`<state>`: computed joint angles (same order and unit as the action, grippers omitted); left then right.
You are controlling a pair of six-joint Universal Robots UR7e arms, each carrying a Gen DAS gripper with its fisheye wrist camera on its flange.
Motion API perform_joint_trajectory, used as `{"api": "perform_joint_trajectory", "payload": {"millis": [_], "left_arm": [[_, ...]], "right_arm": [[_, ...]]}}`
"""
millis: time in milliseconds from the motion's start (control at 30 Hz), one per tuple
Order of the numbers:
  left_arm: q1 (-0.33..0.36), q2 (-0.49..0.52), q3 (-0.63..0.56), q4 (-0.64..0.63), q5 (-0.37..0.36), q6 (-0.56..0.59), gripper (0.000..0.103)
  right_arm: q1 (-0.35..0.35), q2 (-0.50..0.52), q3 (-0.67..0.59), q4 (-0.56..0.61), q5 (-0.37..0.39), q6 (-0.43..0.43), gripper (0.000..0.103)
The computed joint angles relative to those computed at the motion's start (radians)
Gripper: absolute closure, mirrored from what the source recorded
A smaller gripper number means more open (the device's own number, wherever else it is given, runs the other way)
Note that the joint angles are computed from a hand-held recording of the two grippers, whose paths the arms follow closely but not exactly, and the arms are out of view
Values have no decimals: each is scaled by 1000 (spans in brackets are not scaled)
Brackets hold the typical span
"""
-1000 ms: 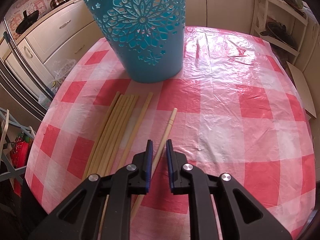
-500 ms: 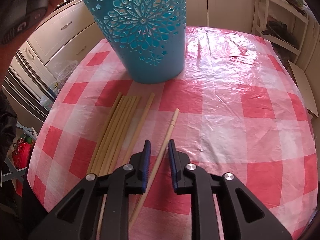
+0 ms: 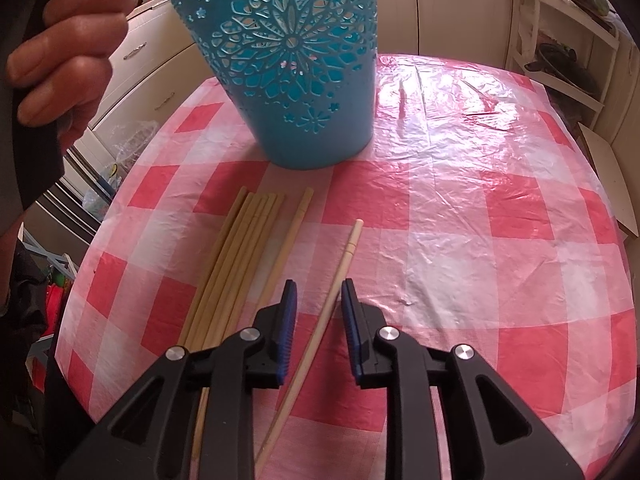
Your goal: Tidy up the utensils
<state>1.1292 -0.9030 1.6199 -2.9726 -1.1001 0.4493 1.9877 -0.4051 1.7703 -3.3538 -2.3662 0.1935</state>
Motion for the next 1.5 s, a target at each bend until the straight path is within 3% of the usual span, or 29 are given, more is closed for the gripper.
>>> {"api": "perform_joint_trajectory", "payload": {"millis": [167,233,267,333,500,800,967,1133,1267,1367,1433,1500], "left_arm": [[9,-71,41,10,-3,-20,44],[12,-105,62,17,3,-24,40],[12,-119,74,15,14,-20,38],[11,-148,101,14,46,-6,35],[10,-209,173,7,120,38,32],[47,-272,197,126,119,3,30],[47,-294,225,126,123,2,30],[33,-308,248,110,132,12,29],[24,-306,256,84,163,20,29],[24,-302,261,65,183,25,29],[25,-298,265,52,192,34,29],[29,-295,265,59,191,33,29]], "right_arm": [[4,2,-2,7,-9,-7,80],[8,7,-8,15,-28,-10,85],[9,7,-8,19,-36,-8,94],[2,-3,7,7,-14,4,95],[11,-40,60,-101,33,2,97],[50,-126,173,-352,156,25,97],[71,-147,171,-510,226,5,97],[88,-98,-32,-621,225,-161,97],[90,26,-313,-739,164,-397,97],[83,159,-570,-831,85,-623,97],[75,214,-680,-829,32,-689,97],[62,242,-734,-795,-11,-699,97]]}}
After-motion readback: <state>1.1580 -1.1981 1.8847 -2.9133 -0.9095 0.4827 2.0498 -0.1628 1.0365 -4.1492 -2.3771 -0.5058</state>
